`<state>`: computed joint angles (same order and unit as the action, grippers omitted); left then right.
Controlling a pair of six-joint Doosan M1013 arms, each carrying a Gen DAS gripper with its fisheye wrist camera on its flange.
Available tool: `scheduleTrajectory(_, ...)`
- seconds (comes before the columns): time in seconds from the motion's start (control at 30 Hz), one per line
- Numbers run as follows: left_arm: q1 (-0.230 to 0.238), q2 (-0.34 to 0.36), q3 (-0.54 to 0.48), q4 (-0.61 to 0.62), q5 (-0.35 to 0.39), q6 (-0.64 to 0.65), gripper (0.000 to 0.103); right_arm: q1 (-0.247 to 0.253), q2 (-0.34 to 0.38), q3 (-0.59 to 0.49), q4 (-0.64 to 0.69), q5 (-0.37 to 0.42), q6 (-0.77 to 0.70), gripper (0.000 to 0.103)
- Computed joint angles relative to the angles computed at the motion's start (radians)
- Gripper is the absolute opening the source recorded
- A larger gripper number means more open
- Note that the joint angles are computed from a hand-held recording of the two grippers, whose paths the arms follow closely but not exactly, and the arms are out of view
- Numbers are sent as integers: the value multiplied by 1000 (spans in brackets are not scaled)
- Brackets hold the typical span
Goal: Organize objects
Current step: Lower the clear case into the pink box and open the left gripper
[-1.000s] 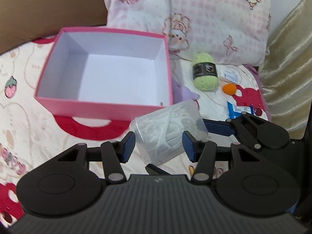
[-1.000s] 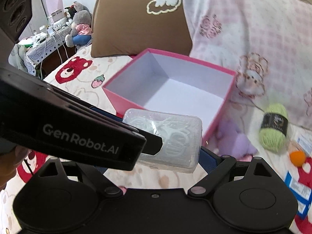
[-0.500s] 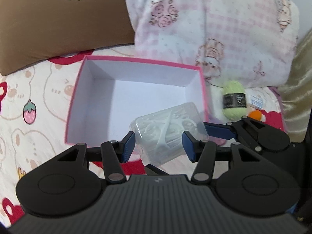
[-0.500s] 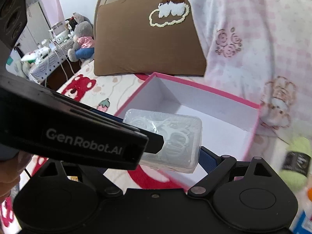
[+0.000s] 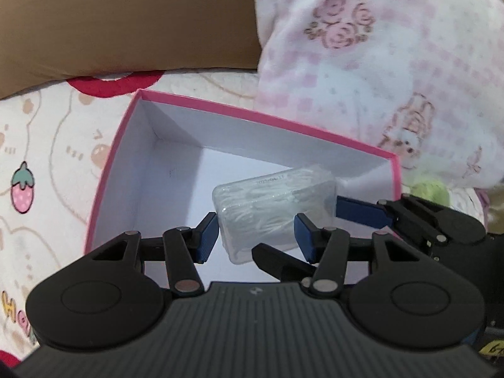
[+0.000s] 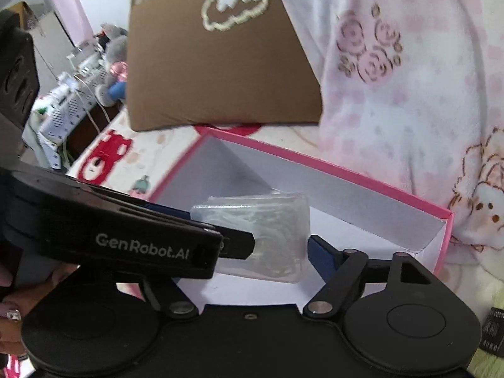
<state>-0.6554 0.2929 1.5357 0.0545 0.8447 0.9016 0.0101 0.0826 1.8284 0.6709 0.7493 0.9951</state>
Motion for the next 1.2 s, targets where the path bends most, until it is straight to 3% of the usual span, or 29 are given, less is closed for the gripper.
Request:
scheduleTrajectory(0.17,7,38,4,73,-46,-5,50,16,66,-36,-77,20,58,64)
scheduleTrajectory(0.33,29,64,7,89,-97,18,49,36,113,-60,-130,30,132,56)
scheduleTrajectory(0.6,46,95,2,72,-99,19,50,41,146,-76,-147,24,202,53)
scheduleTrajectory(1.0,46,125,-6,144,-121,-91,49,37,158,-66,-102,-37,196,53)
scheduleTrajectory(1.2,37,127,-3,209,-140,-125,49,40,162,-74,-110,-31,195,52)
